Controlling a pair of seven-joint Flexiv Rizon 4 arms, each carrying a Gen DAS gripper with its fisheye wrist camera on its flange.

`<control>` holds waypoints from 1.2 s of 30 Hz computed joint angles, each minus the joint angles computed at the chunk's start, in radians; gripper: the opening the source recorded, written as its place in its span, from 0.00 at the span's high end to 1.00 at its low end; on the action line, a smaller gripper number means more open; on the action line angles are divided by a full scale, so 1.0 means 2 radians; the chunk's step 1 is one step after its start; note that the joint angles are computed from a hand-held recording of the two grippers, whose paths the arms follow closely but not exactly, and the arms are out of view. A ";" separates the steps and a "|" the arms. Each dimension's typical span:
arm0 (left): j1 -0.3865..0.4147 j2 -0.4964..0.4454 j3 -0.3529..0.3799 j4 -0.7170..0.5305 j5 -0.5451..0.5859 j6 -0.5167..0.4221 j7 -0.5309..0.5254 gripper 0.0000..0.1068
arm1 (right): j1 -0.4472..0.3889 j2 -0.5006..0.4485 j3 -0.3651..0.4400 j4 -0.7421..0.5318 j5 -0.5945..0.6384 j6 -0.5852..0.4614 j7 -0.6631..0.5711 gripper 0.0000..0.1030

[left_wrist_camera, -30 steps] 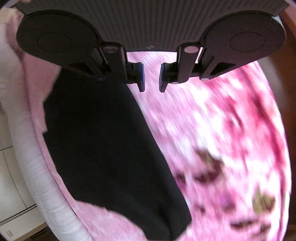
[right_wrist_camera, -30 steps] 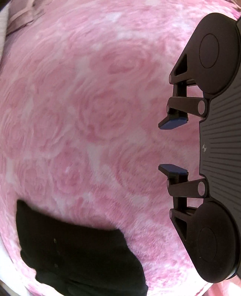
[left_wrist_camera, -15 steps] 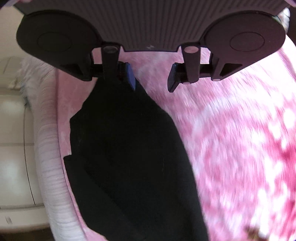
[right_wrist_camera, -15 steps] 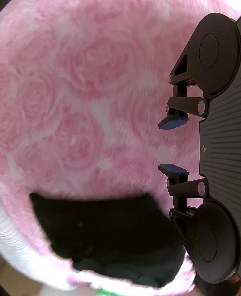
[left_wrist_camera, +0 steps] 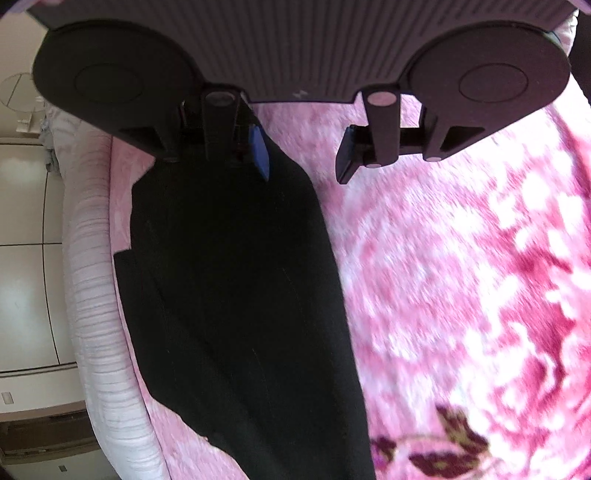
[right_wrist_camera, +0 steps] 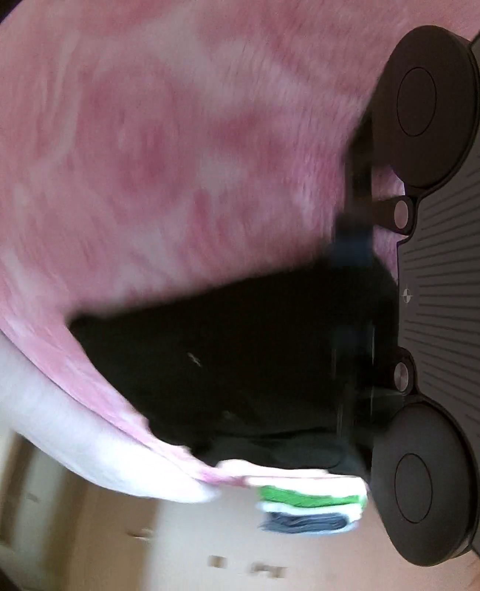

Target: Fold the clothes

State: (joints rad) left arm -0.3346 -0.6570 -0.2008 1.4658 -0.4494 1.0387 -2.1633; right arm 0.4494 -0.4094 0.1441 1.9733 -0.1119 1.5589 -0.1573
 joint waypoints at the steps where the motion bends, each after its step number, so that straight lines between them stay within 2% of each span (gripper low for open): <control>1: -0.001 0.001 0.002 -0.003 0.004 -0.004 0.002 0.68 | 0.004 0.000 -0.004 -0.005 -0.001 -0.008 -0.015 0.96; 4: -0.003 0.003 0.010 -0.017 0.024 -0.019 0.016 0.68 | 0.058 0.047 -0.085 0.039 -0.077 -0.023 0.038 0.98; 6: -0.005 0.005 0.017 -0.030 0.043 -0.040 0.032 0.68 | 0.060 0.085 -0.093 0.068 -0.100 -0.036 0.048 0.98; 9: -0.004 0.008 0.020 -0.041 0.058 -0.065 0.056 0.68 | 0.040 0.146 -0.058 0.087 -0.114 -0.115 0.029 0.99; 11: 0.000 0.012 0.015 -0.042 0.056 -0.079 0.074 0.68 | 0.030 0.187 -0.029 0.094 -0.099 -0.184 0.005 0.99; 15: 0.007 0.023 0.008 -0.038 0.050 -0.107 0.116 0.68 | 0.017 0.284 0.024 0.111 0.001 -0.360 -0.003 0.99; 18: 0.016 0.034 0.005 -0.026 0.041 -0.123 0.151 0.68 | -0.003 0.340 0.040 0.120 0.092 -0.452 0.046 0.98; 20: 0.023 0.049 0.007 -0.007 0.034 -0.125 0.174 0.68 | -0.016 0.351 0.039 0.101 0.104 -0.526 0.034 0.96; 21: 0.021 0.048 0.013 -0.014 0.041 -0.123 0.180 0.68 | -0.022 0.350 0.037 0.087 0.101 -0.564 0.020 0.89; 22: 0.020 0.046 0.018 -0.021 0.049 -0.120 0.185 0.67 | -0.028 0.349 0.039 0.078 0.089 -0.581 0.007 0.76; 23: 0.019 0.043 0.023 -0.029 0.057 -0.117 0.190 0.67 | -0.036 0.343 0.044 0.074 0.063 -0.568 -0.001 0.69; 24: 0.017 0.036 0.031 -0.045 0.070 -0.112 0.193 0.66 | -0.043 0.333 0.048 0.074 0.035 -0.533 -0.006 0.57; 25: 0.012 0.029 0.038 -0.060 0.083 -0.106 0.191 0.64 | -0.050 0.321 0.049 0.077 0.009 -0.485 -0.013 0.51; 27: 0.008 0.009 0.050 -0.090 0.105 -0.090 0.191 0.60 | -0.059 0.282 0.043 0.073 -0.032 -0.385 -0.037 0.49; 29: 0.006 -0.024 0.062 -0.139 0.125 -0.093 0.189 0.60 | -0.061 0.222 0.030 0.049 -0.059 -0.292 -0.079 0.48; 31: 0.016 -0.064 0.057 -0.193 0.127 -0.105 0.210 0.60 | -0.060 0.158 0.019 0.010 -0.080 -0.227 -0.132 0.48; 33: 0.018 -0.103 0.059 -0.254 0.135 -0.133 0.234 0.60 | -0.058 0.099 0.013 -0.043 -0.083 -0.210 -0.196 0.47; 36: 0.017 -0.166 0.061 -0.348 0.137 -0.199 0.257 0.60 | -0.064 0.040 0.027 -0.113 -0.053 -0.238 -0.298 0.46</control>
State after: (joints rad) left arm -0.3011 -0.9882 -0.0783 0.7701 -0.1745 0.6410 -1.6489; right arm 0.3217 -0.3303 0.1973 1.7474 -0.2176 1.0827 -0.7531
